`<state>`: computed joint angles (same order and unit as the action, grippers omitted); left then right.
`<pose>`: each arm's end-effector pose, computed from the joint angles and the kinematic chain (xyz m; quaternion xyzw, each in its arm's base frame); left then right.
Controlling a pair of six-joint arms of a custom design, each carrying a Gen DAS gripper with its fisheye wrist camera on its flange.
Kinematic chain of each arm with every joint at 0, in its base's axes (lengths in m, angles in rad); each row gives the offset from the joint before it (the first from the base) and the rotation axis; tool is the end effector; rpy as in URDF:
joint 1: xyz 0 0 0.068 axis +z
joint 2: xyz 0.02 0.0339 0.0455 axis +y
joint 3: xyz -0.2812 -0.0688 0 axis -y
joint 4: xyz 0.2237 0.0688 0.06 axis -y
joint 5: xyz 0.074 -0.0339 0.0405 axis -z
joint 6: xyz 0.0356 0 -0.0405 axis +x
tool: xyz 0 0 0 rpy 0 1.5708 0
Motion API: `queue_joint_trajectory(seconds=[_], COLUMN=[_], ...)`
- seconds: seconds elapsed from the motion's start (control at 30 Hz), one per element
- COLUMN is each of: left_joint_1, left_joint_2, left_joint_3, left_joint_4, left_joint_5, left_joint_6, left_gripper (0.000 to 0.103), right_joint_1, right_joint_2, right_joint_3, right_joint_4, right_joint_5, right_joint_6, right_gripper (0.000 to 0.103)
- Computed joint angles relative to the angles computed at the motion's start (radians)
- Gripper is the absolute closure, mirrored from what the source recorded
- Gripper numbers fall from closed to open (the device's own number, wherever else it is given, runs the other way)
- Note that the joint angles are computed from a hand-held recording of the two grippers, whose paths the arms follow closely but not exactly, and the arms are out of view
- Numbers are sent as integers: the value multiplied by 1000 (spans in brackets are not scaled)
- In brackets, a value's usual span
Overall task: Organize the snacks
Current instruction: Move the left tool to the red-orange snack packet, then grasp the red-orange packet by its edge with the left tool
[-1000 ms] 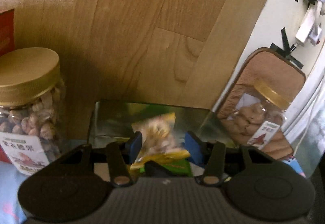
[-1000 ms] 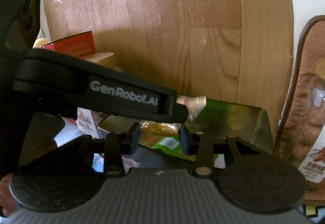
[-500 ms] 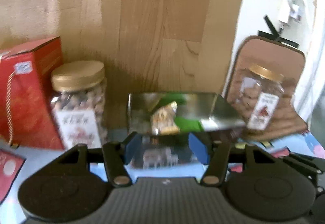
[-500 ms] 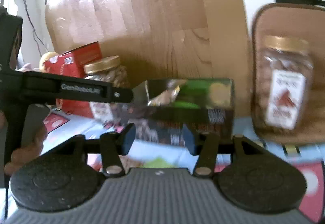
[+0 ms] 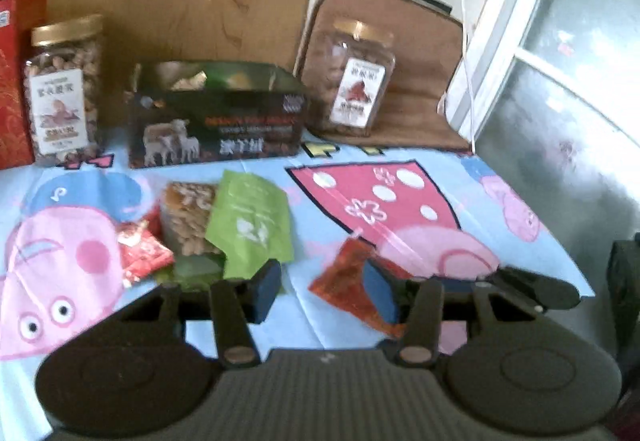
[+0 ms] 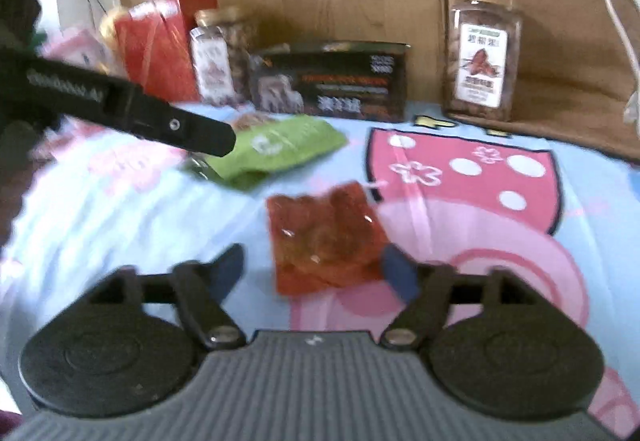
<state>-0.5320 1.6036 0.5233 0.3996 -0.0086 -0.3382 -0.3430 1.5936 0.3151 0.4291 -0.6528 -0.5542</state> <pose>0.2352 -0.1381 0.1565 0.0855 0.8985 -0.1779 0.3920 0.2106 -0.0522 0.1209 -0.2059 0.8694 0.1253 0.4313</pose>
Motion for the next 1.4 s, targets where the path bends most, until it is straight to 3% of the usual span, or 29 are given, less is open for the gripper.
queue_joint_trajectory(seconds=[0.03, 0.07, 0.1, 0.17, 0.23, 0.3, 0.4, 0.53, 0.6, 0.67, 0.9, 1.0, 1.07, 1.13, 1.23, 1.3, 1.4], left_joint_1=[-9, -6, -3, 0, -1, 3, 20, 19, 10, 2, 91, 137, 169, 196, 248, 284, 334], left_joint_2=[15, 31, 48, 82, 116, 146, 195, 282, 301, 294, 227, 200, 192, 188, 207, 227, 232], left_joint_3=[11, 24, 37, 65, 100, 121, 155, 242, 241, 226, 81, 2, -46, -78, -118, -148, -203], left_joint_4=[-4, -10, -17, -23, -42, -44, -31, -76, -38, -8, 194, 310, 388, 437, 522, 610, 755], left_joint_5=[-4, 18, 45, 84, 102, 122, 186, 234, 236, 232, 395, 489, 544, 568, 634, 696, 768], left_joint_6=[-8, -11, -18, -26, -39, -78, -126, -181, -200, -224, -249, -244, -269, -294, -342, -380, -433], left_gripper=[56, 56, 55, 51, 39, 33, 37, 77, 84, 86, 92, 93, 93, 93, 93, 93, 93], right_joint_1=[28, 25, 7, -43, -87, -145, -222, -244, -241, -249, -383, -387, -375, -353, -320, -315, -311], right_joint_2=[5, 5, -1, 4, 28, 77, 166, 161, 150, 142, 199, 270, 332, 334, 336, 409, 583], right_joint_3=[-26, -37, -19, 32, 71, 149, 238, 239, 226, 220, 275, 360, 432, 416, 409, 498, 672], right_joint_4=[63, 85, 28, -84, -146, -278, -407, -444, -426, -428, -559, -662, -803, -771, -791, -989, -1410], right_joint_5=[57, 46, 16, -56, -116, -200, -294, -317, -314, -320, -459, -500, -539, -548, -558, -596, -673], right_joint_6=[-9, -28, -56, -89, -96, -105, -113, -126, -126, -127, -209, -165, -206, -161, -165, -276, -529], right_gripper=[22, 27, 45, 56, 65, 86, 87, 87, 86, 86, 61, 53, 47, 39, 38, 38, 38])
